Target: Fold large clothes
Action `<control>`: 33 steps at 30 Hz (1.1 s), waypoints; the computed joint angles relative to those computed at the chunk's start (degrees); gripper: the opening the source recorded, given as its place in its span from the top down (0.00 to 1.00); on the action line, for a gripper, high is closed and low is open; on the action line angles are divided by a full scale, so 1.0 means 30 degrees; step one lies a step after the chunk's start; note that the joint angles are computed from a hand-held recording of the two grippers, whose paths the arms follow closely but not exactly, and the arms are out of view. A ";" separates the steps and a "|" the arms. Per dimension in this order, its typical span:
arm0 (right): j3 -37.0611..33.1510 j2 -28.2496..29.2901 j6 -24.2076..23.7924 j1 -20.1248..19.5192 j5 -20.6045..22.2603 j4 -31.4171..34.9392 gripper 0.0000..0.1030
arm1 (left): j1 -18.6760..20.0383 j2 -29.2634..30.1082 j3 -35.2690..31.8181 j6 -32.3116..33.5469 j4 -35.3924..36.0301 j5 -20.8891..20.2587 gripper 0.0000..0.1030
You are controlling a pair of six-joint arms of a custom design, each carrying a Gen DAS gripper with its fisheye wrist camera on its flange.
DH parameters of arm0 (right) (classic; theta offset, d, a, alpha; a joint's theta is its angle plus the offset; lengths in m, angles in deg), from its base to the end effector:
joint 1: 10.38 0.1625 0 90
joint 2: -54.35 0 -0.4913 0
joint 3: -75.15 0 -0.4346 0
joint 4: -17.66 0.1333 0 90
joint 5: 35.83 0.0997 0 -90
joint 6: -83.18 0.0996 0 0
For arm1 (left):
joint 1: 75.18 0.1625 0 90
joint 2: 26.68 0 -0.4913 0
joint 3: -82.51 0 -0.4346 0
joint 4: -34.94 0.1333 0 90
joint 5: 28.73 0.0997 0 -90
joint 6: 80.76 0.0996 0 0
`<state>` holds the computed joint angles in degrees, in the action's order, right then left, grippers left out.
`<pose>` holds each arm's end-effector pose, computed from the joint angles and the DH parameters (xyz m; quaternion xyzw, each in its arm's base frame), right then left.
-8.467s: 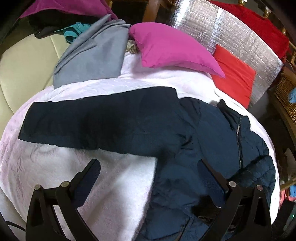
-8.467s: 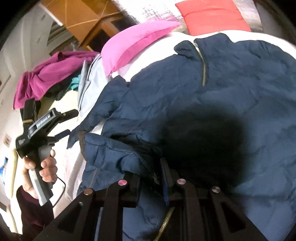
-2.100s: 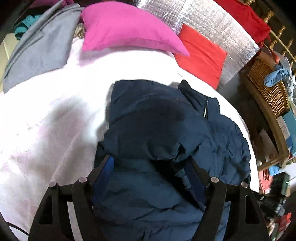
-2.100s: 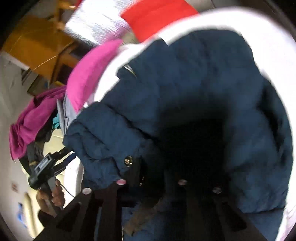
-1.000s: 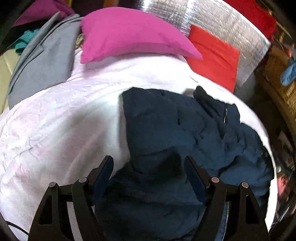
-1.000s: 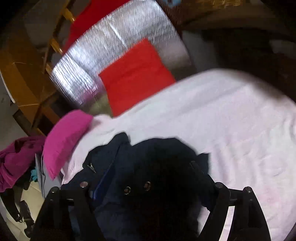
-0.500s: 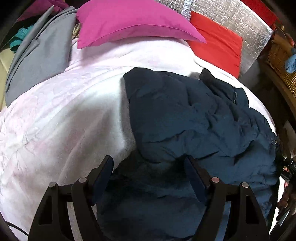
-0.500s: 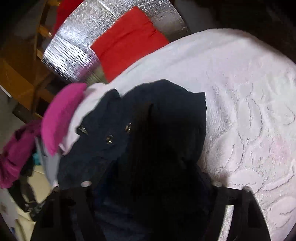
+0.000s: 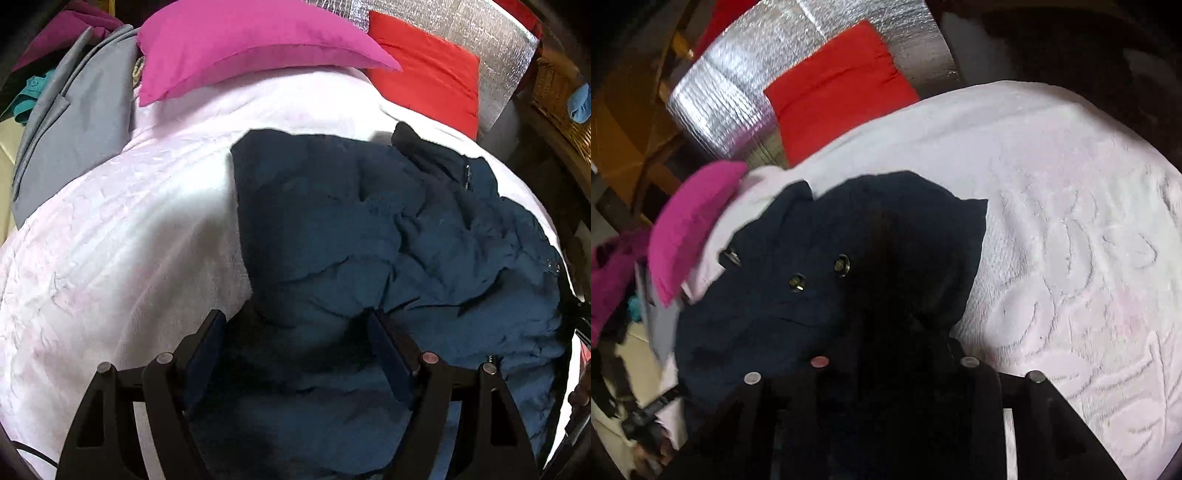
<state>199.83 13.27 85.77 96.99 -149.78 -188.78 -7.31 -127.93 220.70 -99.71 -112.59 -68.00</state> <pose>0.2534 -0.4990 0.0310 0.0625 -0.9381 0.3068 0.1481 0.0566 -0.4192 0.3592 -0.0519 0.8908 -0.2991 0.3380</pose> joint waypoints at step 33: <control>0.1118 -0.0176 0.1096 0.0748 0.3242 -0.0050 0.71 | -0.1896 -0.0373 0.0774 0.0667 -0.1029 0.2058 0.21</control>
<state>203.18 12.75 89.06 99.24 -140.05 -188.94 -12.99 -129.04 223.02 -97.71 -115.68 -61.82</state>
